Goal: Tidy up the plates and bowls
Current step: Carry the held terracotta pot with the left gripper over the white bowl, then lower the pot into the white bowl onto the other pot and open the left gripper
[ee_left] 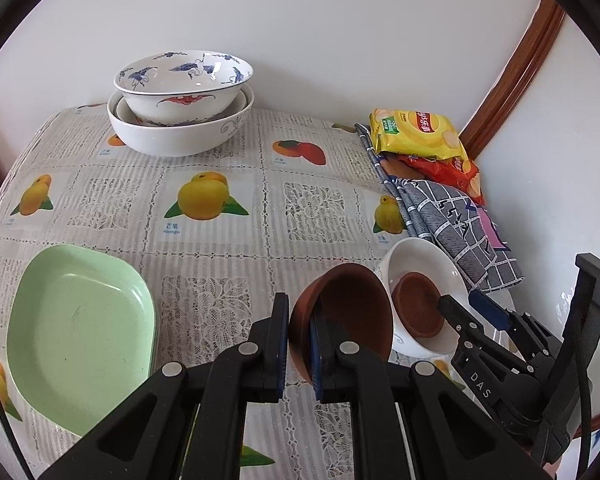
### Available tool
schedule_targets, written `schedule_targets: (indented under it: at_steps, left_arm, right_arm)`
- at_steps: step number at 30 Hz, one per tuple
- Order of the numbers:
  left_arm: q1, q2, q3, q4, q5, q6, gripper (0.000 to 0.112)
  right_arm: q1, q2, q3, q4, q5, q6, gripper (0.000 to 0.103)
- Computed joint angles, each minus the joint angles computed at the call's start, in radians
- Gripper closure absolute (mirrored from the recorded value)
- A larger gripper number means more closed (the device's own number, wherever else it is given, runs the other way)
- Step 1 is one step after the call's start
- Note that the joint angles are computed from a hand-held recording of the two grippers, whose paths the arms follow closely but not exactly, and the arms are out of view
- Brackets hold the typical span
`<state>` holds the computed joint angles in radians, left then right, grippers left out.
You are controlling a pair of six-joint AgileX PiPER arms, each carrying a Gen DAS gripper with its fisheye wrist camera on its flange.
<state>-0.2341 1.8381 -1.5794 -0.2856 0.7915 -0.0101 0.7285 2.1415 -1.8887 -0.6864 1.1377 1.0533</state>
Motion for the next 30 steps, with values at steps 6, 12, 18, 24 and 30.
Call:
schedule_targets:
  at_steps: [6,12,18,24,30]
  left_arm:
    - [-0.049,0.006,-0.02,0.03,0.003,-0.029,0.103]
    - [-0.099,0.019,-0.044,0.041,-0.003,-0.058,0.103]
    - [-0.149,0.052,-0.09,0.06,0.003,-0.089,0.103]
    - [-0.188,0.115,-0.177,0.088,0.031,-0.121,0.103]
    - [-0.212,0.2,-0.277,0.093,0.067,-0.138,0.103]
  right_arm:
    - [-0.002,-0.103,0.131,-0.015,-0.037,0.07,0.06]
    - [-0.003,-0.209,0.271,-0.039,-0.059,0.144,0.06]
    - [-0.01,-0.3,0.408,-0.052,-0.086,0.205,0.06]
    - [-0.035,-0.364,0.509,-0.052,-0.116,0.249,0.06]
    - [-0.059,-0.406,0.587,-0.051,-0.146,0.292,0.06]
